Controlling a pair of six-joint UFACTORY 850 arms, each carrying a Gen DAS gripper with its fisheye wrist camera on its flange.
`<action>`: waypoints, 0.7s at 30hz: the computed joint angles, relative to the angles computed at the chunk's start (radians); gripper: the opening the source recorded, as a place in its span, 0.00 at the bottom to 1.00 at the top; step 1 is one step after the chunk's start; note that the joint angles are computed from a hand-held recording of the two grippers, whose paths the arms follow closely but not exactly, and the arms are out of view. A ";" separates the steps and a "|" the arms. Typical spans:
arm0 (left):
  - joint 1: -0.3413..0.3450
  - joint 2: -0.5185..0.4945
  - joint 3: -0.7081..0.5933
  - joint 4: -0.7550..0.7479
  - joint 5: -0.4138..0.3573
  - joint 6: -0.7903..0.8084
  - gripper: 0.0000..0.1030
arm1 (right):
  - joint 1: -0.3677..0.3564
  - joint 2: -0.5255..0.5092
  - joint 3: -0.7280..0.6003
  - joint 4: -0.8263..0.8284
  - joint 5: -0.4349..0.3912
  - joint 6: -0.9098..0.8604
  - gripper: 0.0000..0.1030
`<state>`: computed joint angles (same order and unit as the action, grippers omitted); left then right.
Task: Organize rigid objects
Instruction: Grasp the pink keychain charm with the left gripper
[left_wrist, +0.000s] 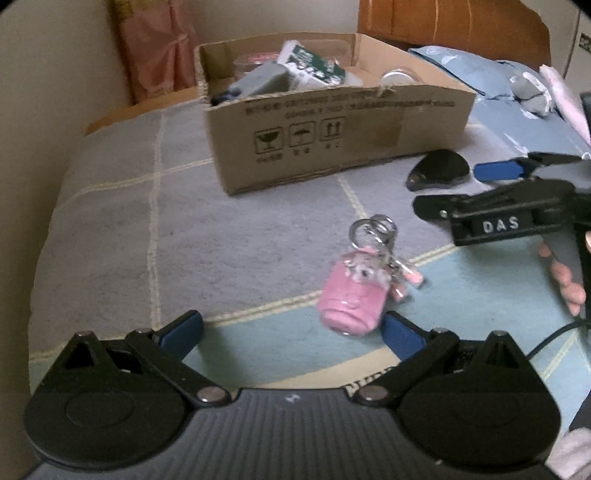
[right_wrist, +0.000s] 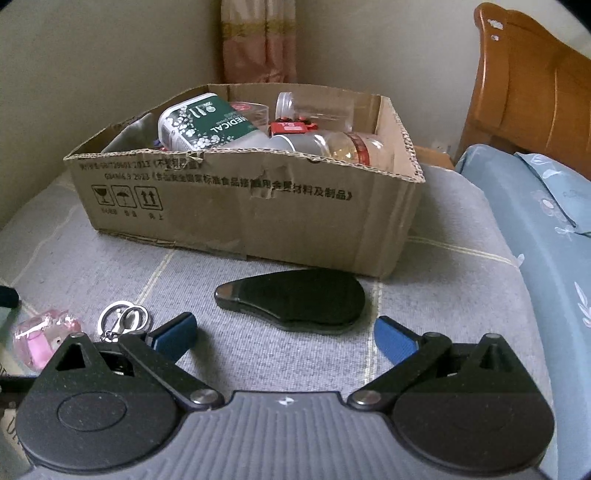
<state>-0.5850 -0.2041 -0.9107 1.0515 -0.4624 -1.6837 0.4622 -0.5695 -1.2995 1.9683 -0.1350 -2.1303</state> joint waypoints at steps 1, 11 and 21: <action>0.004 0.005 0.007 0.007 0.002 -0.013 0.99 | -0.002 0.002 0.003 0.004 -0.004 -0.007 1.00; 0.049 0.012 0.024 0.030 -0.049 -0.103 0.99 | -0.006 0.020 0.031 0.050 -0.012 -0.057 1.00; 0.008 0.020 0.011 0.126 -0.007 -0.228 0.96 | -0.008 0.023 0.041 0.120 -0.018 -0.128 1.00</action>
<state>-0.5767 -0.1841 -0.8994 1.1780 -0.4692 -1.9114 0.4543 -0.5462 -1.2585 2.0878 -0.1528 -2.2581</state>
